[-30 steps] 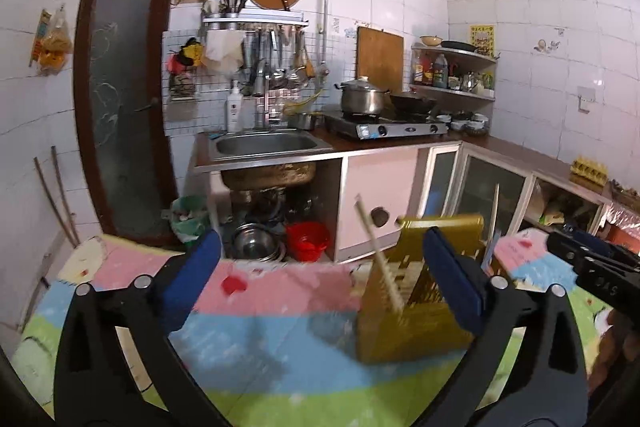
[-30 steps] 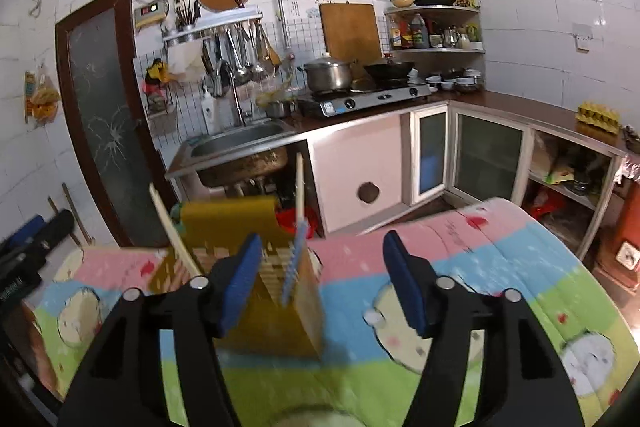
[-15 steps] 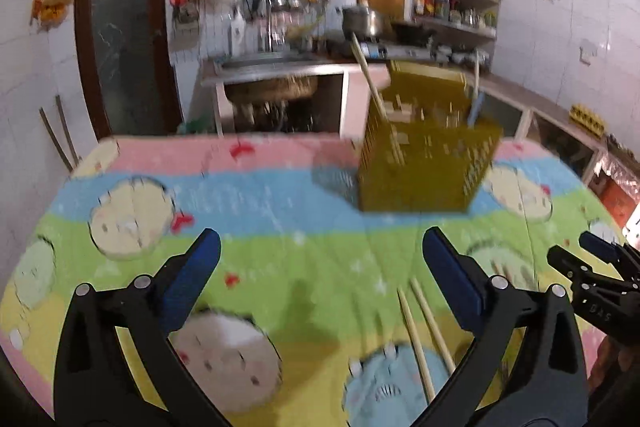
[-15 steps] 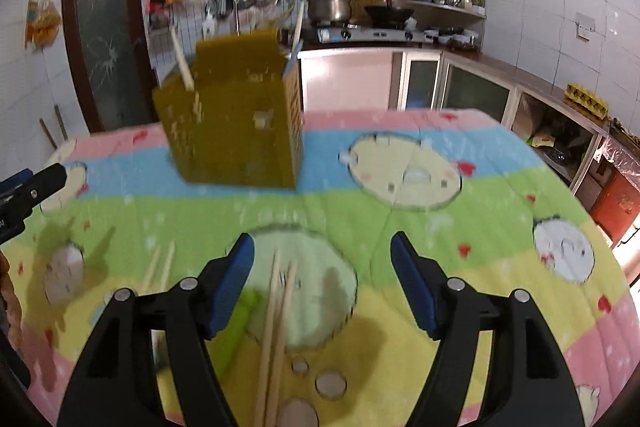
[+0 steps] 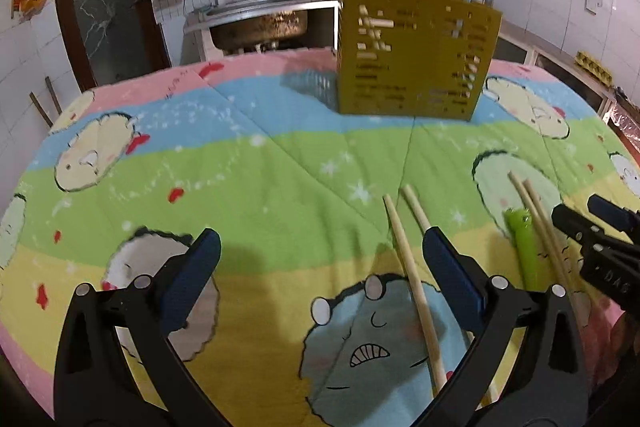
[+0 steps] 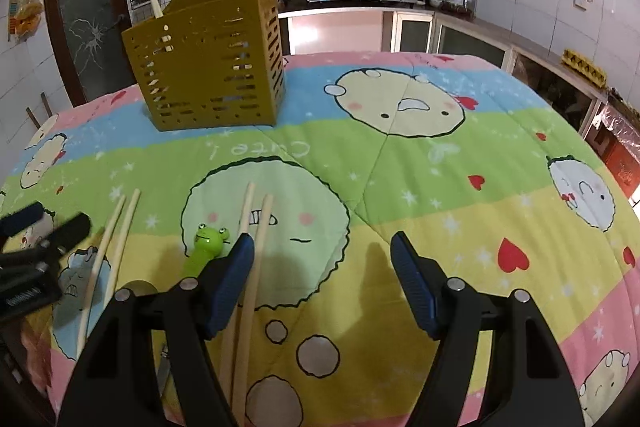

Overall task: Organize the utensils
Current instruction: 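Move the left tool onto a wooden chopstick while the right tool approaches another chopstick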

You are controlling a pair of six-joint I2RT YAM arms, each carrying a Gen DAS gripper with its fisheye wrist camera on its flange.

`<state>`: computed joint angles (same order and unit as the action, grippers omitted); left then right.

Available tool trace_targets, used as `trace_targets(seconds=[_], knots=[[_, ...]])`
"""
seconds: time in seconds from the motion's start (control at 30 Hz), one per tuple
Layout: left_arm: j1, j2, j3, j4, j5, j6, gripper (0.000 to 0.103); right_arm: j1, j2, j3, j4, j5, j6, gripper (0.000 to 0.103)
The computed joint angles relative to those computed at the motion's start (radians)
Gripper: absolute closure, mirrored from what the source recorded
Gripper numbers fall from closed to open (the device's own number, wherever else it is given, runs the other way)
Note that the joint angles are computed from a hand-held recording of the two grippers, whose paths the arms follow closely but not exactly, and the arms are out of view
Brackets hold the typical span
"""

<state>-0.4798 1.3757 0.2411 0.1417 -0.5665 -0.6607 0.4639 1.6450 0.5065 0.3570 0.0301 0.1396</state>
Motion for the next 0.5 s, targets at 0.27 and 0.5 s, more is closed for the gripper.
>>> trace_targets(seconds=[0.27,0.5], knots=[[0.025,0.057,0.006,0.028,0.044,-0.002,0.005,0.026,0.027,0.028,-0.043,0.013,0.002,0.033],[0.025,0.093,0.022,0.021,0.055,-0.008,0.005,0.039,0.023,0.031,-0.073,0.029,0.018,0.034]])
